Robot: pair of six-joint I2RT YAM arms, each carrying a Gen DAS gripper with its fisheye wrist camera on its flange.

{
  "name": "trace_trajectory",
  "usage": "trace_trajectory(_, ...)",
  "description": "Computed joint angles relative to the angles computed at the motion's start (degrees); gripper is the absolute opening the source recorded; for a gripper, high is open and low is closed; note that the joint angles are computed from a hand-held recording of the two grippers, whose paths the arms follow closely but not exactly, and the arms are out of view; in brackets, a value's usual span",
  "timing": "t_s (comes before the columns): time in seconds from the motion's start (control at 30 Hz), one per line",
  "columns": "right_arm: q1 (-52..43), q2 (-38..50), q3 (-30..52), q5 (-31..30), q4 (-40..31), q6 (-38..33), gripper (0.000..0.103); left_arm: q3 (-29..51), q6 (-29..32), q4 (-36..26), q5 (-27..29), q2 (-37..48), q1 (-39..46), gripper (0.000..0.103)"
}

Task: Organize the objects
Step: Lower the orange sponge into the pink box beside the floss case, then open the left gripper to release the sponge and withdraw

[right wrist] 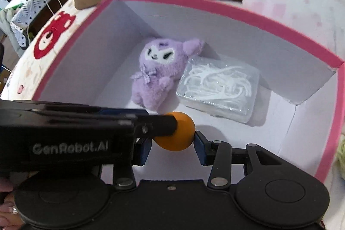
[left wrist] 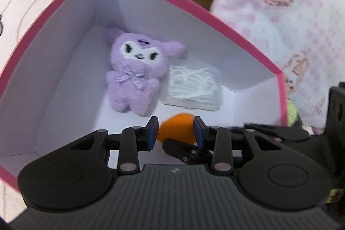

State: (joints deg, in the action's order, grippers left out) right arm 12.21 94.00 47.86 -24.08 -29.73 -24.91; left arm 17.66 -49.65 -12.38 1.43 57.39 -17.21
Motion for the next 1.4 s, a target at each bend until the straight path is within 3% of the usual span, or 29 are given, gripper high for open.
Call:
trace_trajectory(0.13, 0.2, 2.7, 2.2, 2.1, -1.4, 2.2, 0.046, -0.7, -0.2, 0.7, 2.3, 1.2, 2.2, 0.031)
trace_trajectory(0.23, -1.0, 3.0, 2.4, -0.2, -0.6, 2.1, 0.046, -2.0, 0.0, 2.1, 4.9, -0.2, 4.4, 0.029)
trace_trajectory(0.37, -3.0, 3.5, 2.7, -4.3, -2.7, -0.9, 0.062, -1.9, -0.3, 1.9, 6.8, 0.8, 6.3, 0.028)
trace_trajectory(0.47, -4.4, 1.8, 1.5, -5.7, -2.0, -2.7, 0.062, -2.3, -0.2, 2.8, 5.9, 1.9, 6.0, 0.028)
trace_trajectory(0.6, -2.8, -0.2, -0.2, -2.0, 0.2, -4.0, 0.035, -2.3, -0.3, 2.4, 6.1, 1.3, 6.3, 0.027)
trace_trajectory(0.67, -1.3, -2.0, -2.4, 0.5, 3.3, -4.1, 0.029, -2.0, -0.1, 1.0, 4.5, 0.4, 5.4, 0.027)
trace_trajectory(0.9, -1.3, -7.1, -8.1, 0.6, 10.4, -4.4, 0.025, -1.5, 1.0, -0.8, 4.4, -1.8, 4.5, 0.027)
trace_trajectory(1.2, -6.2, -8.4, -6.7, -4.7, 4.3, -8.1, 0.027, -0.7, -0.4, -3.6, 2.1, -4.0, 1.6, 0.027)
trace_trajectory(1.4, -9.1, -13.1, -8.4, -6.5, -0.5, -14.9, 0.027, 2.1, -2.0, -9.6, -2.6, -6.8, -2.8, 0.029)
